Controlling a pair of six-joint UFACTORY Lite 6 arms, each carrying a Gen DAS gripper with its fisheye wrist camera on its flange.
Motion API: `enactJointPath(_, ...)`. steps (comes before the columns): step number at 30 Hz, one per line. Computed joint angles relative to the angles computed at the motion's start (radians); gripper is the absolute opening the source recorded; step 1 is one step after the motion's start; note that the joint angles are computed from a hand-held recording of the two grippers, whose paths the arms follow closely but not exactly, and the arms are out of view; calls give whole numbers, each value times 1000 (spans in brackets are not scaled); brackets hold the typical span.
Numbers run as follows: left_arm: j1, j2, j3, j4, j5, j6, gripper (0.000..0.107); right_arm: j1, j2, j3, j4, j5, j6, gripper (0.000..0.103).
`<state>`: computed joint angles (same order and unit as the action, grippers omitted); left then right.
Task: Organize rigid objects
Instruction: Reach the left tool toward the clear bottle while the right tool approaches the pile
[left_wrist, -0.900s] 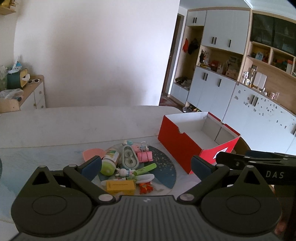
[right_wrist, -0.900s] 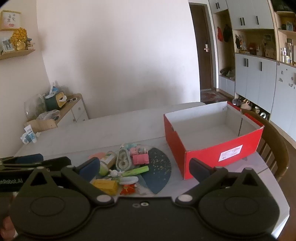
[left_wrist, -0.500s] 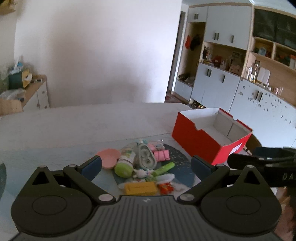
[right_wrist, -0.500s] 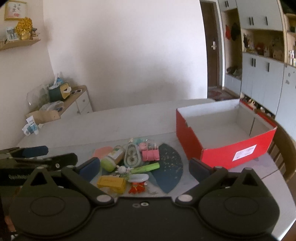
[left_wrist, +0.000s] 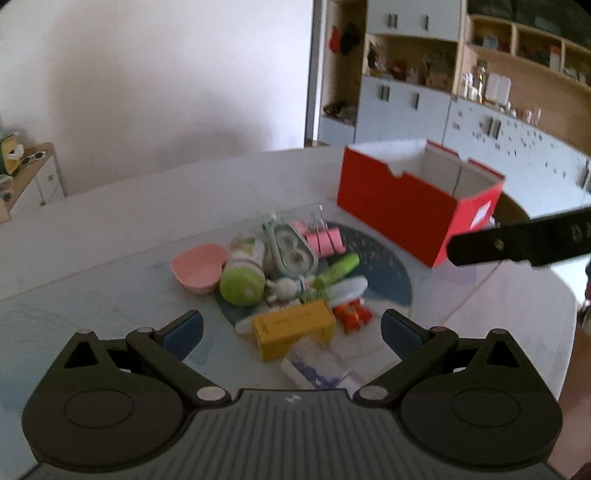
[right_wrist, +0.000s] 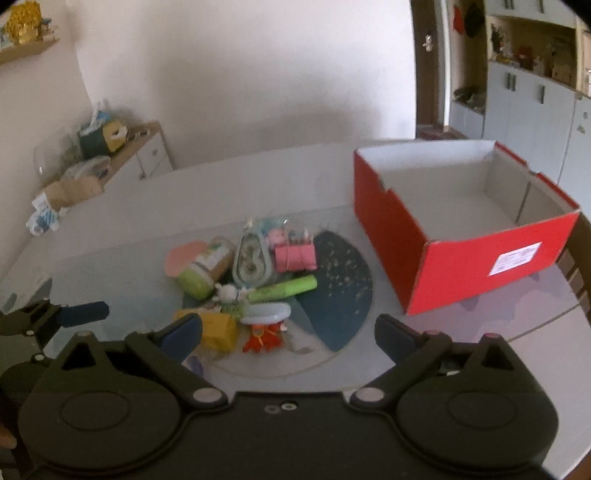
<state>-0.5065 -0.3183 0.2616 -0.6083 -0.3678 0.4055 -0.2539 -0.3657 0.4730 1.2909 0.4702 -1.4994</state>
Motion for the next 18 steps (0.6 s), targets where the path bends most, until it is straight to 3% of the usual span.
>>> enactJointPath(4,17,112,5,187,-54,-170,103,77,80,33,26,-52,-4,97)
enactJointPath(8,10,209,14,245,-117,-222,102,159,157,69,89,-115,-46,97)
enactJointPath(18,39,391,59,421,-216,-345,102,283,399,181,145,-246,-108,83)
